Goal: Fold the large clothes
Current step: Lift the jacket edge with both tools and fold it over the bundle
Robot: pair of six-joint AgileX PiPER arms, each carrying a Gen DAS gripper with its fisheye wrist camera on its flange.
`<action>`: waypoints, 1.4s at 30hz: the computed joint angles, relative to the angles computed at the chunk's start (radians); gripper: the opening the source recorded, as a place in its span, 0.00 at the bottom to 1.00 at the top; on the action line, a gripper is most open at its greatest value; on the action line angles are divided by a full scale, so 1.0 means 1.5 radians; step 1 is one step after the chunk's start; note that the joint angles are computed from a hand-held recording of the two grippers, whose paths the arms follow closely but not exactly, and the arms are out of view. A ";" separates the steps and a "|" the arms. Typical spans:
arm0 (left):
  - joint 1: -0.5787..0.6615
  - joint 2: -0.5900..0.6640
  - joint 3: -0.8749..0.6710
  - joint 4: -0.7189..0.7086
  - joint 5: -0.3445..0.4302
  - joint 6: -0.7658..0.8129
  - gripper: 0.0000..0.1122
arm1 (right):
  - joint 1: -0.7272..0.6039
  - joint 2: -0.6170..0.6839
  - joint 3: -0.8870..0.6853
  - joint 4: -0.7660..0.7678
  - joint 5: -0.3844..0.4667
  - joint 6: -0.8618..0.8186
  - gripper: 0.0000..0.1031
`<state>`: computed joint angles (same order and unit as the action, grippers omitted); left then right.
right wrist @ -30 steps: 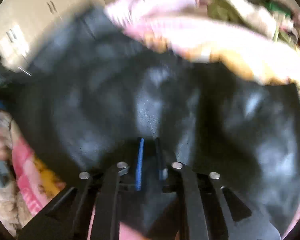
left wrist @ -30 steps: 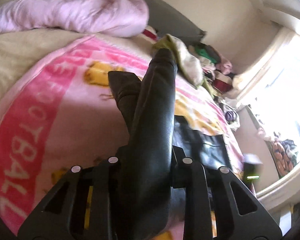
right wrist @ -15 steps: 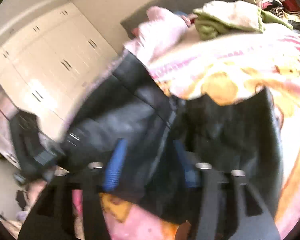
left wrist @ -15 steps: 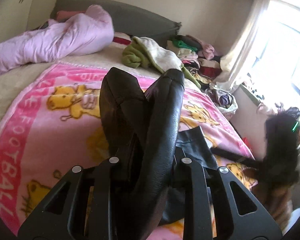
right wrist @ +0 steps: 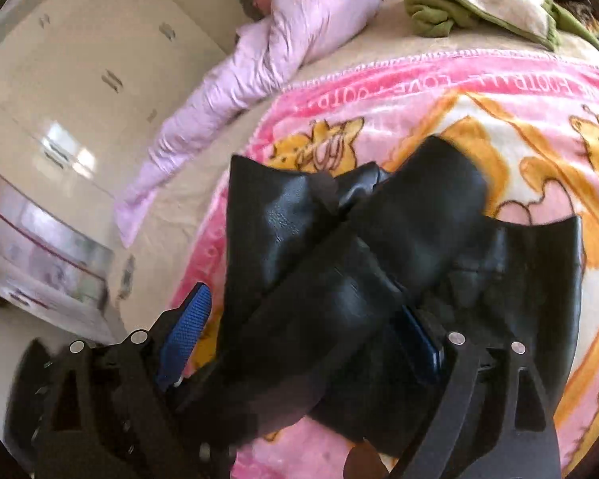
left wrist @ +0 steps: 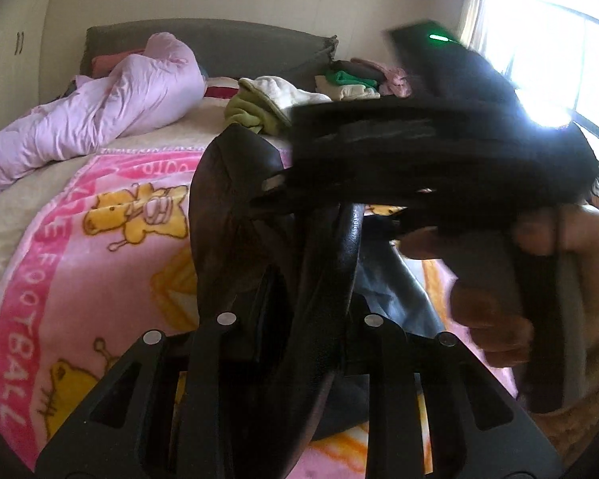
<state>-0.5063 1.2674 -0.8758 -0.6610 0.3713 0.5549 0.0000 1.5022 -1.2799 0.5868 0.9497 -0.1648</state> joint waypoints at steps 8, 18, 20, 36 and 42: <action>0.089 -0.054 0.021 -0.169 0.099 0.195 0.60 | -0.077 -0.026 0.076 0.153 -0.041 -0.204 0.24; 0.216 -0.016 0.020 -0.279 0.173 0.268 0.69 | -0.391 -0.008 0.135 0.300 0.137 -0.512 0.21; 0.197 0.067 -0.002 -0.273 0.164 0.250 0.69 | -0.435 0.011 0.148 0.309 0.158 -0.569 0.21; 0.026 0.255 -0.053 -0.284 0.096 0.208 0.68 | -0.433 0.004 0.191 0.141 0.039 -0.341 0.70; 0.029 0.212 -0.032 -0.267 0.087 0.210 0.69 | -0.370 -0.087 0.204 0.204 -0.040 -0.461 0.17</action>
